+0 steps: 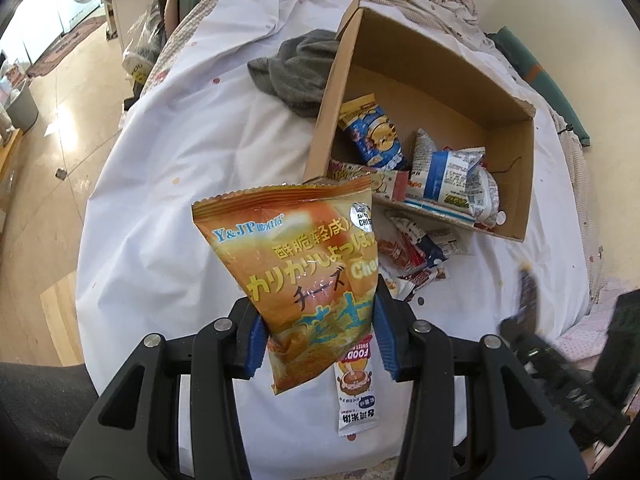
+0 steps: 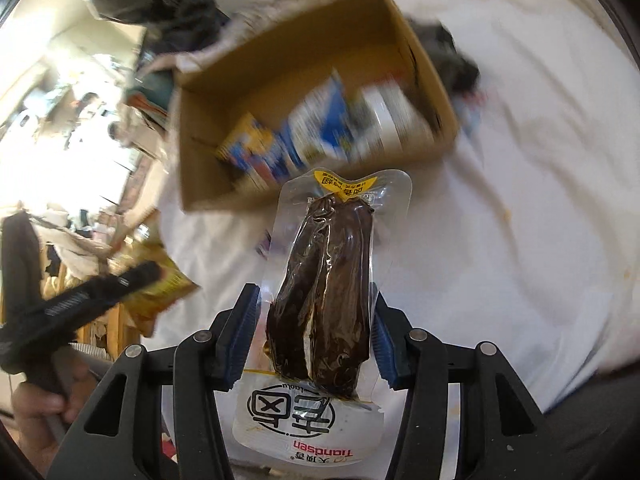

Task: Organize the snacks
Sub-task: 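Carry the chip bag and sausage stick over the box and open both grippers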

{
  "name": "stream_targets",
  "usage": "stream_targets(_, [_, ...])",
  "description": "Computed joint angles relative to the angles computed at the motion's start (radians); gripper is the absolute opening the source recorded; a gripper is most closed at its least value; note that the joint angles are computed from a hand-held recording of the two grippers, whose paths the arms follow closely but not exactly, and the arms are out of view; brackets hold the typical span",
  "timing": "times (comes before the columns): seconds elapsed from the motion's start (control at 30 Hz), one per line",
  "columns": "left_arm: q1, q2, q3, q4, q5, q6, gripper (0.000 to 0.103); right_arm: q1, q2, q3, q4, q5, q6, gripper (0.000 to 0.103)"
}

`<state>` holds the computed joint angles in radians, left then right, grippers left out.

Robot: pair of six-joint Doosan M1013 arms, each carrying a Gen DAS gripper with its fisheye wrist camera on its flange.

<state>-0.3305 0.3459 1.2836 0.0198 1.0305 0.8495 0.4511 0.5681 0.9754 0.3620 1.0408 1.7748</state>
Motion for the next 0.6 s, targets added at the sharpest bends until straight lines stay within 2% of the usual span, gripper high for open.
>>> stream_targets(0.13, [-0.012, -0.003, -0.009, 0.051, -0.018, 0.008, 0.041, -0.013, 0.001, -0.026, 0.014, -0.051, -0.073, 0.054])
stream_targets(0.2, [-0.013, 0.001, -0.024, 0.067, -0.011, 0.005, 0.041, -0.015, 0.029, -0.064, 0.007, -0.063, -0.086, 0.054])
stream_targets(0.4, [-0.003, 0.053, -0.133, 0.066, 0.030, 0.082, 0.041, -0.032, 0.085, -0.167, 0.011, -0.044, -0.084, 0.054])
stream_targets(0.6, [0.003, 0.139, -0.277, 0.088, 0.073, 0.177, 0.041, -0.038, 0.172, -0.324, -0.032, -0.006, -0.082, 0.054])
